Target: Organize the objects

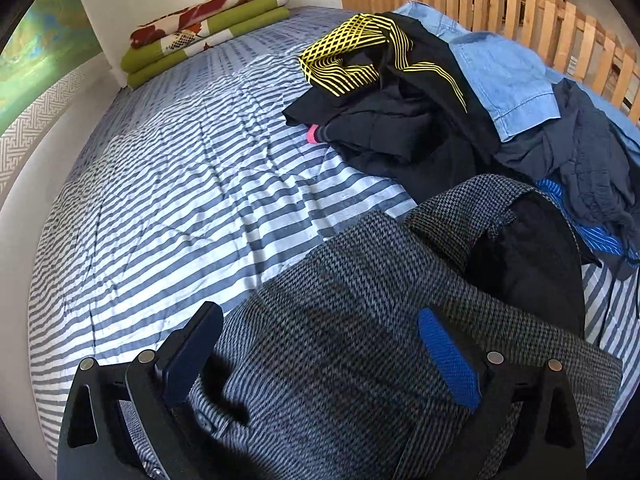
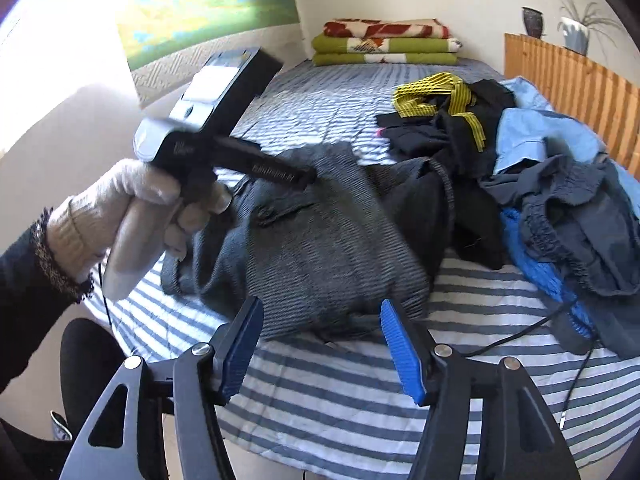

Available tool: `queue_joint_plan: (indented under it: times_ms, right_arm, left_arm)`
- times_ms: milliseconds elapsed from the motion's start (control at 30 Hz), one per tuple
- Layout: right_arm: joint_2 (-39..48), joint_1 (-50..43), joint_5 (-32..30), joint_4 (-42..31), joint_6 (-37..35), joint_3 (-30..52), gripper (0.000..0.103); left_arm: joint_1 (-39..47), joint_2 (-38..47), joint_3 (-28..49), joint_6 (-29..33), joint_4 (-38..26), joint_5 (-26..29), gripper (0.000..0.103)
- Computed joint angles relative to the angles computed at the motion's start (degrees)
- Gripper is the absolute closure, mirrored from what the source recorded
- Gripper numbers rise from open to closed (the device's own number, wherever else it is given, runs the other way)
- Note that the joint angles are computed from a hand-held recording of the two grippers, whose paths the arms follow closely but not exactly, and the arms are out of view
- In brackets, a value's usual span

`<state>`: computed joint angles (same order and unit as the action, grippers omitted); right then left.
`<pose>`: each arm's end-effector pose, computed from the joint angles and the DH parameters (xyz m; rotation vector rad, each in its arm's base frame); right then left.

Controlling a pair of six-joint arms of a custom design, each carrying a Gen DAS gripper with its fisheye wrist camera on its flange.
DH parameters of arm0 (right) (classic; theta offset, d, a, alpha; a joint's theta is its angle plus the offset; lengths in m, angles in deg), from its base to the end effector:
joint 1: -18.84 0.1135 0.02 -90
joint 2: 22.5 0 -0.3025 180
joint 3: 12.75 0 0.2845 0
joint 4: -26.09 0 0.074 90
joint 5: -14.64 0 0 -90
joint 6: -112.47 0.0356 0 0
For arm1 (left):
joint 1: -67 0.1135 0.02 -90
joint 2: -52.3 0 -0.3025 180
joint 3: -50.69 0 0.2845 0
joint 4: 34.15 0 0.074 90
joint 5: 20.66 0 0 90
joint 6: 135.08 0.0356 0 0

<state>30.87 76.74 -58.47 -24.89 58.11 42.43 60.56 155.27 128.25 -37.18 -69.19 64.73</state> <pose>0.1121 0.1593 0.2835 -0.3355 2.3972 0.4096 0.3967 -0.0419 0.1910 0.3000 2.6077 0.1145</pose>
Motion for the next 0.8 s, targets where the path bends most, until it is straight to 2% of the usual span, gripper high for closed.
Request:
queue_joint_plan:
  times_ms: [33,100,167,267,333,400,533,567,600,667,800]
  right_arm:
    - [-0.88,-4.04,-1.85,0.02,-2.05,0.14,0.044]
    - [-0.14,-13.13,-6.43,1.04,-7.02,0.96,0.039]
    - [4.24,-20.38,-9.83,2.99,-10.92,2.84,0.039]
    - [13.45,-27.18,-13.05,5.39,-16.81,6.78,0.039]
    - [20.1,-28.24,-12.71,6.48,-19.51,9.59,0.039]
    - [25.76,-28.65,-12.85,7.31,-20.68,11.92,0.039]
    - [33.81,-29.64,-14.61,8.75,-19.8,15.92,0.039]
    - [34.61,-29.75,-15.49,9.12,-19.17,16.37,0.045]
    - [35.03,-29.83,-16.44,9.13,-18.65,16.73,0.067]
    - [35.8,-29.61,-17.62,8.07,-18.18,17.86,0.092]
    - [33.62,-26.19,-13.18,5.8,-18.62,20.43,0.098]
  left_arm:
    - [0.62,1.79,1.52,-0.19,-0.34,1.22,0.003]
    - [1.58,4.35,3.84,-0.72,-1.25,4.06,0.01]
    - [2.86,4.99,4.33,-0.97,-2.55,6.75,0.039]
    - [4.45,3.2,3.07,-1.65,-3.87,10.66,0.065]
    - [5.86,0.09,1.05,-1.26,-4.82,12.82,0.075]
    - [7.7,-3.35,-0.98,-0.69,-5.63,14.36,0.081]
    - [13.93,-13.77,-6.87,2.26,-7.46,19.25,0.083]
    - [16.52,-16.46,-8.23,3.06,-8.31,21.05,0.084]
    - [19.59,-18.83,-9.18,3.84,-9.69,23.25,0.084]
    - [26.82,-22.34,-10.04,6.17,-13.03,27.93,0.084]
    - [41.39,-24.06,-6.5,11.08,-20.42,35.08,0.085]
